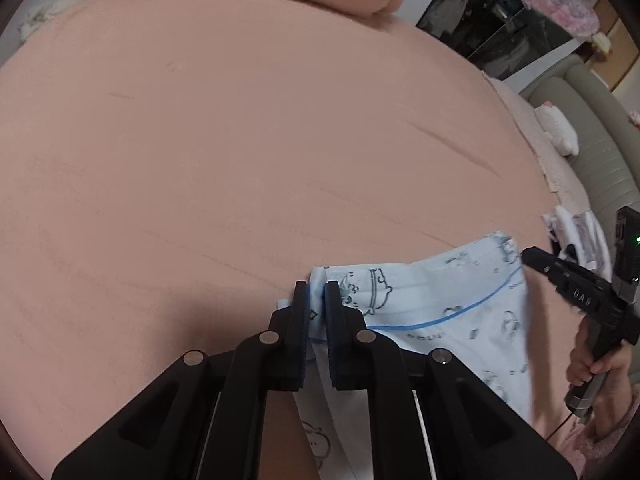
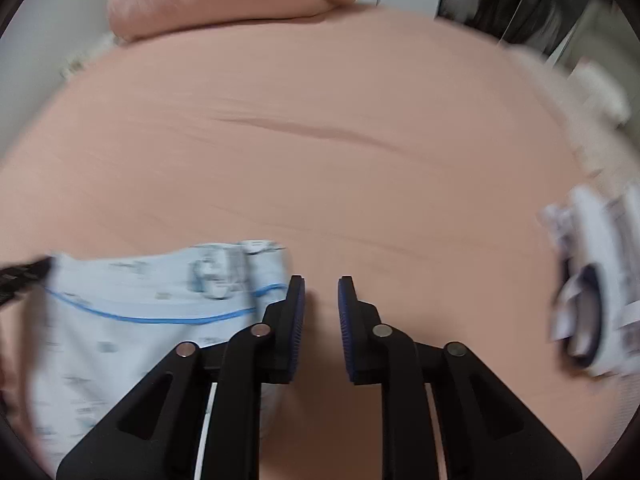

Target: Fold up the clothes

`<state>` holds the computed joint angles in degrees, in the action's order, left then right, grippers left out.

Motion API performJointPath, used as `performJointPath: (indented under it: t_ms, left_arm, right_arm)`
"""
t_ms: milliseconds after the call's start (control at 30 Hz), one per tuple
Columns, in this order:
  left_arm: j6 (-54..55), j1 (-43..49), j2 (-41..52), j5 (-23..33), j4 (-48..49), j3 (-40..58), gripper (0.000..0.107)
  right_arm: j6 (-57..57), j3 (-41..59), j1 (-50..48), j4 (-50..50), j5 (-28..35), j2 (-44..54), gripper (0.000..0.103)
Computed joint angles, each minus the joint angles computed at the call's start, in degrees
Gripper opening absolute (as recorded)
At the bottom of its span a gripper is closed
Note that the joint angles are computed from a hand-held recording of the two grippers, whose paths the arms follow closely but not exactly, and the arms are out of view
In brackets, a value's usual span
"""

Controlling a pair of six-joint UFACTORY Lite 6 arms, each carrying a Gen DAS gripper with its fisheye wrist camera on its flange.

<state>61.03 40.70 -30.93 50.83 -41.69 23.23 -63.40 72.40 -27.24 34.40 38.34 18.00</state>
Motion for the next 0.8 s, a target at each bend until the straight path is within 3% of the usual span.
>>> performJointPath:
  t_ms: [67, 133, 167, 200, 267, 367, 500, 600, 633, 700, 733, 800]
  left_arm:
    - [0.6, 2.0, -0.5, 2.2, 0.4, 1.0, 0.017]
    - [0.8, 2.9, -0.1, 3.5, 1.3, 1.4, 0.017]
    - [1.4, 3.4, 0.8, 4.8, 1.5, 1.6, 0.017]
    - [2.0, 3.8, 1.6, 5.9, 1.7, 1.9, 0.017]
    - [0.7, 1.5, 0.9, 4.1, 2.6, 1.2, 0.017]
    - [-3.0, -4.1, 0.5, -0.4, 3.5, 0.5, 0.017]
    - [-8.5, -5.3, -2.3, -4.1, 8.3, -0.4, 0.016]
    - [-9.8, -1.3, 0.3, -6.6, 11.1, 1.5, 0.016]
    - [-7.6, 1.4, 3.6, -4.5, 9.2, 3.0, 0.017]
    - [-1.8, 8.0, 11.3, 4.2, 5.0, 7.2, 0.038]
    - [0.6, 9.9, 13.4, 8.3, 3.3, 8.4, 0.058]
    - [4.2, 11.0, 14.5, 13.4, 1.7, 9.0, 0.063]
  right_arm:
    - [-4.7, 2.2, -1.6, 1.8, 6.2, 0.2, 0.04]
    - [-5.9, 0.9, 0.4, -0.5, 3.7, -1.2, 0.051]
    - [-5.3, -0.3, 2.2, -3.0, 0.5, -1.8, 0.052]
    - [-3.1, -0.1, 3.7, -6.7, -0.6, -0.8, 0.052]
    - [-1.0, 0.8, 5.4, -11.3, -0.5, 1.7, 0.033]
    - [-6.6, -1.9, 4.6, -9.6, -2.4, -0.9, 0.021]
    - [-9.5, -2.5, 2.3, -9.1, -5.1, -1.6, 0.02]
    - [-8.1, 0.6, 0.0, -8.2, -7.5, 0.9, 0.022]
    - [-5.5, 4.3, -1.4, -8.7, -5.0, 3.4, 0.031]
    - [-1.1, 12.2, -4.1, -9.1, 1.4, 8.6, 0.041]
    - [-0.1, 16.5, -5.9, -9.0, 6.2, 11.2, 0.044]
    - [1.5, 25.7, -9.4, -8.2, 16.0, 16.7, 0.05]
